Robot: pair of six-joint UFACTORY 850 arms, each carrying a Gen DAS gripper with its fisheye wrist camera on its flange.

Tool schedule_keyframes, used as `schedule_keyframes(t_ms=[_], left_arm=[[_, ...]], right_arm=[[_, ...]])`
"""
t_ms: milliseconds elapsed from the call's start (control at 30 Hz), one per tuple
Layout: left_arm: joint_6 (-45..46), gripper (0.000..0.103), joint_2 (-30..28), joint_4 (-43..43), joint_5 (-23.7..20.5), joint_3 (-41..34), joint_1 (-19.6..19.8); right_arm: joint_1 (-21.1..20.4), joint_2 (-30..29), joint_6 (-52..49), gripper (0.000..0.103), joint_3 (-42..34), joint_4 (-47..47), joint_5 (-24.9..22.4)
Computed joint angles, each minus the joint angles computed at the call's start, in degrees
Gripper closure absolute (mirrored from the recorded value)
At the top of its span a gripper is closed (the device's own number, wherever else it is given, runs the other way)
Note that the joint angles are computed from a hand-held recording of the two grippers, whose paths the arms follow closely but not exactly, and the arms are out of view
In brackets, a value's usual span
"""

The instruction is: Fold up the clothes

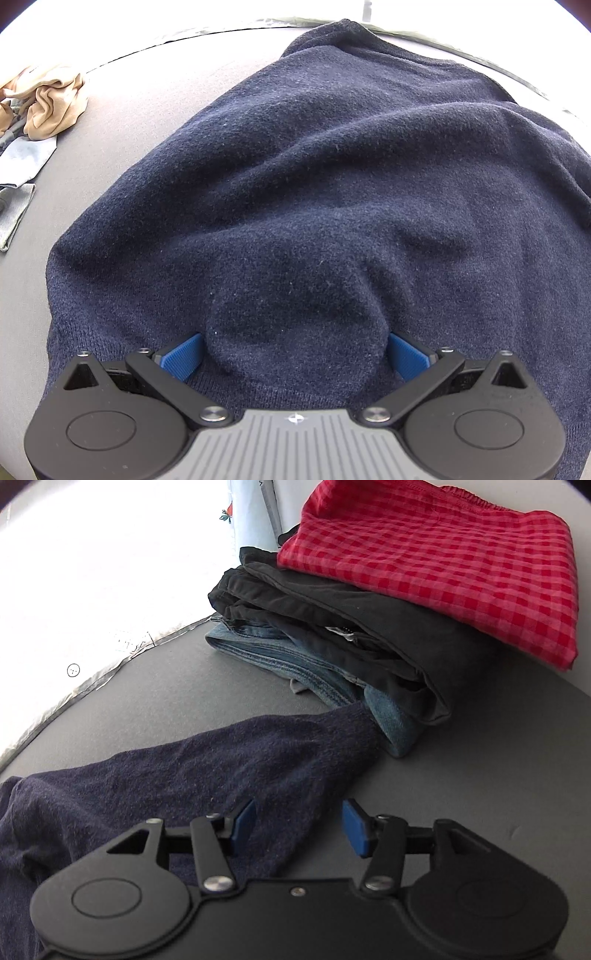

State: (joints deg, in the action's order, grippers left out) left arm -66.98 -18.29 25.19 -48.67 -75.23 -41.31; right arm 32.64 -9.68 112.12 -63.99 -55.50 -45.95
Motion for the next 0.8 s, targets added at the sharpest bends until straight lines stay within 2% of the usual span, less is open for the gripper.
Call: schedule_keyframes(t_ms=[133,167,233,367,467,633,733,800], left_arm=[[-0.3,0.000,-0.2,0.2,0.0,-0.1,-0.1],[-0.4,0.000,-0.2,0.2,0.0,-0.1,-0.1],[-0.4,0.000,-0.2,0.2,-0.1,-0.2,-0.1],[-0.3,0.000,-0.3,0.1,-0.1,-0.2,-0.1],[-0.1,0.000,-0.1,0.1,0.1,0.0,0.0],[0.0,0.000,0.3,0.3,0.3,0.4,0.0],[-0.1,0.000,0.3,0.4,0.4,0.5,0.0],[-0.1,0.000,0.3,0.4,0.4,0.6,0.0]], right_arm=[[-2.4,-2.9,-6.5,0.053,-2.6,4.0,0.6],[-2.7,-3.4,-8.6,0.058,-3.2,4.9,0.7],[-2.9,-3.4,-10.6,0.084,-3.2,4.3,1.3],[-3.2,-3.3,-11.1,0.092,-3.1,3.1,-1.0],[-3.9,-3.2,-10.2,0.092,-2.6,2.5,-3.6],[-4.6,-3.6,-12.5,0.090,-3.0,3.7,-3.7],[-3.4,-3.8,-12.4,0.071,-3.6,3.3,-6.1],[-2.7,-3.0,-9.9,0.064,-3.0,3.5,-6.0]])
